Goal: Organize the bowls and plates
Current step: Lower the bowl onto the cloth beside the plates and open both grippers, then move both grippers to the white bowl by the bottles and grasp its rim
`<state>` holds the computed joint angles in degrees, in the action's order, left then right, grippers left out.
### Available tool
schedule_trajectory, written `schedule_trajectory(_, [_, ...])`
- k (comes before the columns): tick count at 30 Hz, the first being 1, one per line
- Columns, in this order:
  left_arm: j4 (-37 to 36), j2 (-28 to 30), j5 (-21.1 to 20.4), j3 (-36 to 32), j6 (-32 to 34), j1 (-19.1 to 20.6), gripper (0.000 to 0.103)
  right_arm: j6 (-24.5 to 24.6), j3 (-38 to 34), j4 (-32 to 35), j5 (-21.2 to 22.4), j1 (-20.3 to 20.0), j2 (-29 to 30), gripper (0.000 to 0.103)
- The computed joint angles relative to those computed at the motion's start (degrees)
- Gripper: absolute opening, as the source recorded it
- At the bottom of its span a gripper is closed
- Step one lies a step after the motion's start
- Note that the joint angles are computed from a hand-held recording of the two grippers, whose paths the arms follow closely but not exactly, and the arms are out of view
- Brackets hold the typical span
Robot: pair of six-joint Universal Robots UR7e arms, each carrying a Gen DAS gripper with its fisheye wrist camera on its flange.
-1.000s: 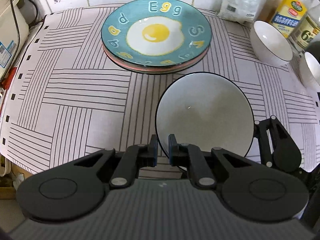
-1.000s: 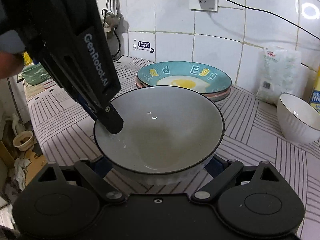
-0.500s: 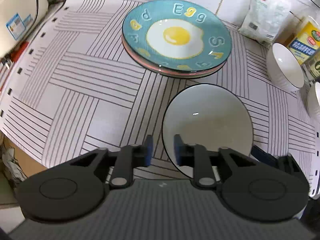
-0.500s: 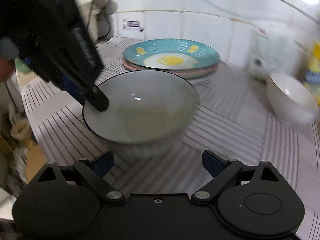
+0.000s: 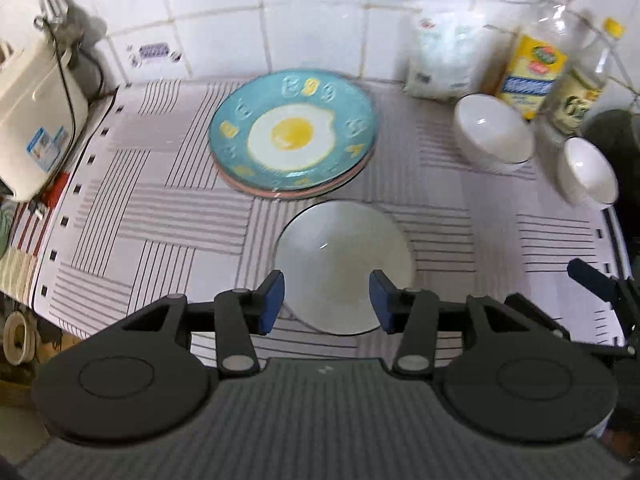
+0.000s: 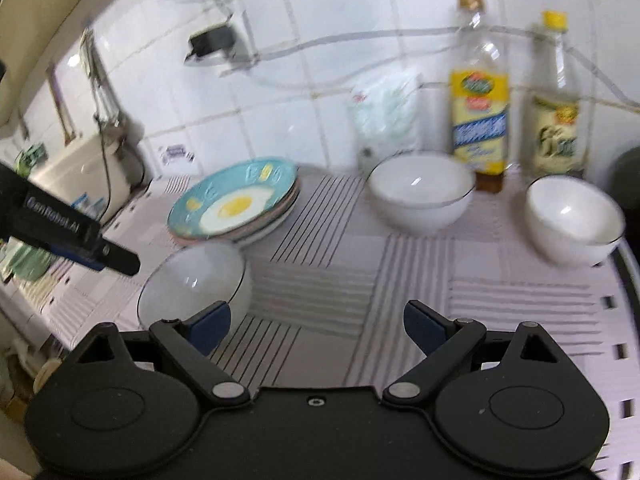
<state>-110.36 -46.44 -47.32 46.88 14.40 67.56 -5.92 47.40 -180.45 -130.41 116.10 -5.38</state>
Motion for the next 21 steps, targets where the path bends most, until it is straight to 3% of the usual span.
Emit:
schedule_trajectory(11, [0.59, 0.78, -2.83, -0.66, 3.18, -3.58, 0.059, -1.56, 3.92, -5.25, -0.17, 1.07, -5.29, 0.095])
schedule_trajectory(16, [2.14, 6.27, -4.03, -9.16, 7.23, -3.4, 0.064, -1.18, 1.83, -3.85, -0.4, 0.34, -5.21, 0.095])
schedule_trajectory(21, [8.54, 15.56, -5.76, -24.74, 7.26, -2.63, 0.064, -0.38, -2.93, -1.59, -0.87, -0.82, -3.14, 0.088])
